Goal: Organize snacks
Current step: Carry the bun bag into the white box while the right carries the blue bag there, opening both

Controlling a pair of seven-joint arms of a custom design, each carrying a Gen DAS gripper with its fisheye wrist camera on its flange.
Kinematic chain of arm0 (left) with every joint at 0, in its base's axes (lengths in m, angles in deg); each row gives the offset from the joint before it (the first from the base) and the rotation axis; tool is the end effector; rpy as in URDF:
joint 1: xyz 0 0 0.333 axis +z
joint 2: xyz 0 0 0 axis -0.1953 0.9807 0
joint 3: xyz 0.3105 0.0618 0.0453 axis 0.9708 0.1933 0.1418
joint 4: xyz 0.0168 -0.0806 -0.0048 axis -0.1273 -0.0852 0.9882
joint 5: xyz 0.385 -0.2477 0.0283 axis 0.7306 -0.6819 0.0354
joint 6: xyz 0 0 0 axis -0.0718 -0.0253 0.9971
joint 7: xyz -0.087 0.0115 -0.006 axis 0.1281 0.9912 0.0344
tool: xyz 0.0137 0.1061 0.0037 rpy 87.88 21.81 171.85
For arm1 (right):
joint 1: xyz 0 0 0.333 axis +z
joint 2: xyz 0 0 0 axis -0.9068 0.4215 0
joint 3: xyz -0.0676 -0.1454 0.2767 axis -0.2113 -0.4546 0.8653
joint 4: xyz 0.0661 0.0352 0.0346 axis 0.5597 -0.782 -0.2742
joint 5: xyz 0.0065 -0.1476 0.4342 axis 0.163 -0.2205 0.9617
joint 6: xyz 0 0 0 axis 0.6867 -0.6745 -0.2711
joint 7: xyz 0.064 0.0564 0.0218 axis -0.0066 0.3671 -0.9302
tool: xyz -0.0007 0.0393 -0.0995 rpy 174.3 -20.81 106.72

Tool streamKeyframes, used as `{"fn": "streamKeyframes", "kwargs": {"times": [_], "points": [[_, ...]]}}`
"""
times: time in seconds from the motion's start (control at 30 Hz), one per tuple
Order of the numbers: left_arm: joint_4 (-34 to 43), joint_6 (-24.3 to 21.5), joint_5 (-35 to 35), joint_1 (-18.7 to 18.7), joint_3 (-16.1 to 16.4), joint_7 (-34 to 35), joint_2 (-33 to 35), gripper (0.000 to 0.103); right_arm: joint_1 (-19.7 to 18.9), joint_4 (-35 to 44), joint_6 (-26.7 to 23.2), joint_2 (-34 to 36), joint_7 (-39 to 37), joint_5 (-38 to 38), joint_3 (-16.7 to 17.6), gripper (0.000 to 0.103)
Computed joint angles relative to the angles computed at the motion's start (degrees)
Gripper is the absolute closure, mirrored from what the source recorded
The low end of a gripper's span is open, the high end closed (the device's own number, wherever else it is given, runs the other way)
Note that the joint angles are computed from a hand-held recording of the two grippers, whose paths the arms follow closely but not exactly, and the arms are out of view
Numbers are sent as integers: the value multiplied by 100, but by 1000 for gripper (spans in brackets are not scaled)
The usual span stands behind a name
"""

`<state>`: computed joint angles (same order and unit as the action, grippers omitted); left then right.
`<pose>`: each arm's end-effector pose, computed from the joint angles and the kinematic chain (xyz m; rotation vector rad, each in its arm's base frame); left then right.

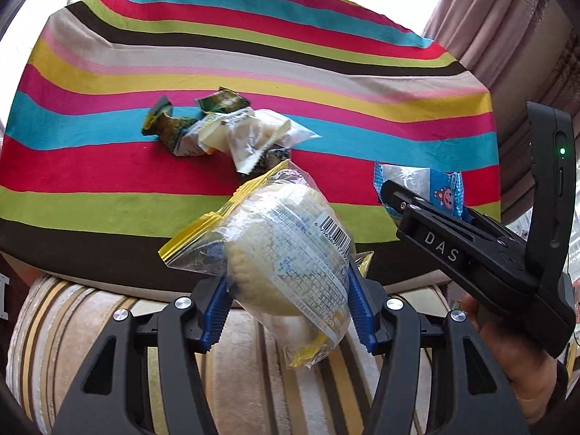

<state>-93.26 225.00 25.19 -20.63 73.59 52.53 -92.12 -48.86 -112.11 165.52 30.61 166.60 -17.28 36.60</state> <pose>0.4717 -0.2191 0.3386 -2.1839 1.7291 -0.7672 0.5426 0.2058 0.3395 -1.9712 1.5708 -0.4786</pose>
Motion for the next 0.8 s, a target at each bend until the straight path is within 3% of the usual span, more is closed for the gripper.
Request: {"fn": "streamKeyframes", "kwargs": {"times": [0.1, 0.27, 0.47, 0.8], "points": [[155, -128, 291, 15, -156, -155, 97, 48, -61, -239, 36, -214, -331, 425, -7, 46], [350, -9, -521, -505, 89, 807, 350, 48, -262, -603, 83, -550, -685, 930, 52, 46], [650, -182, -524, -599, -82, 1014, 590, 48, -621, -914, 97, -838, -777, 1096, 158, 46], [1079, -405, -504, -802, -207, 1300, 915, 48, -732, -1376, 127, -1257, -1316, 1722, -13, 46]]}}
